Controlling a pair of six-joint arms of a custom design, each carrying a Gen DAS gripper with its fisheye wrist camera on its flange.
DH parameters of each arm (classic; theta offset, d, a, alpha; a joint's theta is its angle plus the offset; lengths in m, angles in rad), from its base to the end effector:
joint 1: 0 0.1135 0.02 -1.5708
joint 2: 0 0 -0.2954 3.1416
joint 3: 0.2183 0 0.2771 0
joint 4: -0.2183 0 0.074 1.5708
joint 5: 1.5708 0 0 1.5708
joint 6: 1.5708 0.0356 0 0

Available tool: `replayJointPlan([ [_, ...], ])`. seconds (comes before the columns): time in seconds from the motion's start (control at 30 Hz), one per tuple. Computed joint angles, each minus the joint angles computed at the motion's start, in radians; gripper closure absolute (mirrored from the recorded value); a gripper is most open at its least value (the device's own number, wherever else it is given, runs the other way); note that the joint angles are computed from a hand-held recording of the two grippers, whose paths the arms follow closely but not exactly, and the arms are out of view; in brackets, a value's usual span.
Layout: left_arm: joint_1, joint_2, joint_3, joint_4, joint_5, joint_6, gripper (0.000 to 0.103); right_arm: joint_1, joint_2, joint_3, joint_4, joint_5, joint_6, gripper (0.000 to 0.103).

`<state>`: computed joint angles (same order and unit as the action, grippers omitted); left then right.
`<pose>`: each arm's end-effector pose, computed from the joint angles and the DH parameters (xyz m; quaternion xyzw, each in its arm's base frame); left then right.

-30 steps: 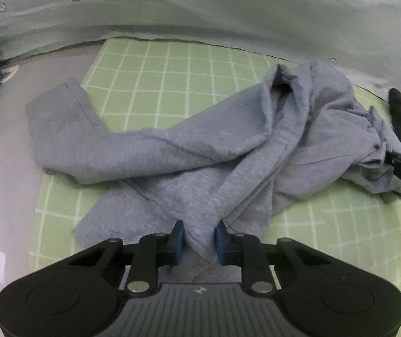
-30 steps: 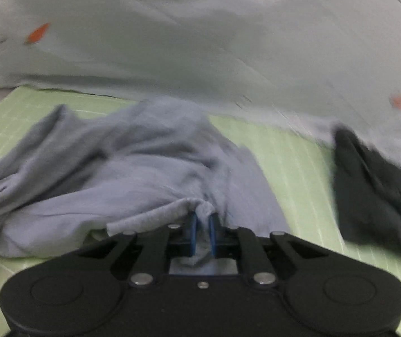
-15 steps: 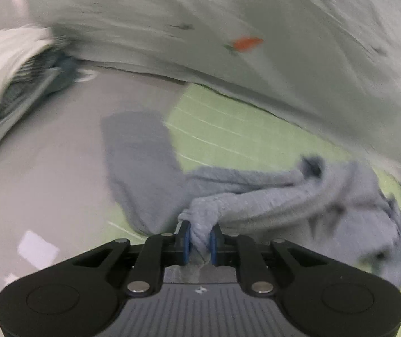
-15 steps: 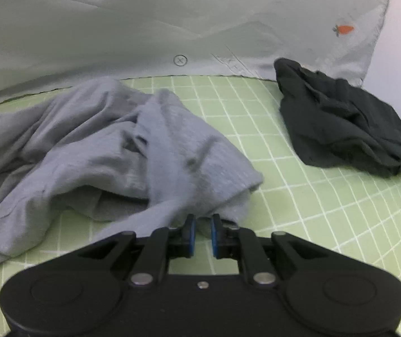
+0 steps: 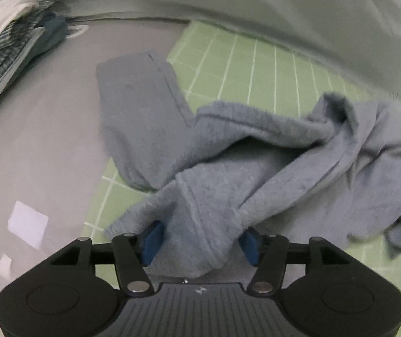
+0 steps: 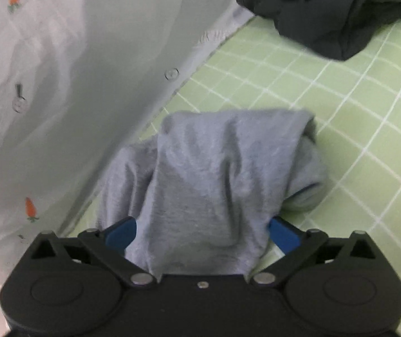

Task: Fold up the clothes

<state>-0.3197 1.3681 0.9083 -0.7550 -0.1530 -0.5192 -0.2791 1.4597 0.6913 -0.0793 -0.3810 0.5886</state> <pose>0.2558 -0.0790 0.2342 -0.1112 0.9751 -0.0032 0.1919 0.2866 -0.0684 0.1820 0.3253 0.8615 0.2285 0.3159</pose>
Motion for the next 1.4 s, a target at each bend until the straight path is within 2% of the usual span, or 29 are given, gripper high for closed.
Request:
replayJointPlan([
  [0.17,-0.049,0.067,0.034,-0.005,-0.048,0.019,0.036,0.095,0.096,0.083,-0.026,0.063,0.010,0.002],
  [0.23,-0.058,0.078,0.036,0.009,-0.040,0.024,0.038,0.113,0.123,0.115,-0.034,0.072,0.004,0.019],
  [0.3,-0.062,0.086,0.037,0.024,-0.025,0.042,0.047,0.109,0.145,0.138,-0.039,0.070,0.007,0.054],
  [0.33,-0.064,0.093,0.042,0.030,-0.016,0.054,0.053,0.095,0.149,0.138,-0.031,0.055,0.018,0.060],
  [0.37,-0.068,0.101,0.048,0.035,-0.009,0.064,0.056,0.079,0.151,0.135,-0.022,0.036,0.028,0.071],
  [0.4,-0.074,0.110,0.057,0.036,-0.001,0.076,0.062,0.060,0.147,0.127,-0.012,0.015,0.033,0.076],
  [0.43,-0.087,0.115,0.066,0.033,0.007,0.081,0.068,0.044,0.138,0.118,-0.001,0.006,0.032,0.078],
  [0.53,-0.127,0.144,0.098,0.049,0.074,0.101,0.073,0.006,0.071,0.096,0.004,0.070,-0.031,0.082],
  [0.7,-0.242,0.222,0.172,0.108,0.265,0.139,0.074,-0.113,-0.051,0.103,-0.017,0.165,-0.174,0.083],
  [0.87,-0.319,0.274,0.230,0.142,0.396,0.172,0.071,-0.183,-0.117,0.143,-0.041,0.247,-0.323,0.083],
  [0.97,-0.292,0.236,0.197,0.143,0.375,0.154,0.070,-0.163,-0.115,0.145,-0.039,0.238,-0.372,0.083],
  [1.1,-0.227,0.128,0.116,0.131,0.318,0.116,0.072,-0.012,-0.098,0.157,-0.037,0.229,-0.359,0.083],
  [1.17,-0.191,0.069,0.082,0.116,0.281,0.097,0.072,0.099,-0.068,0.177,-0.027,0.241,-0.356,0.083],
  [1.23,-0.151,0.021,0.056,0.081,0.214,0.086,0.080,0.205,-0.032,0.207,-0.010,0.232,-0.350,0.087],
  [1.27,-0.121,-0.002,0.040,0.065,0.185,0.089,0.080,0.262,-0.006,0.226,0.006,0.221,-0.337,0.088],
  [1.4,0.010,-0.066,-0.017,0.007,0.144,0.064,0.082,0.478,0.124,0.333,0.051,0.207,-0.302,0.089],
])
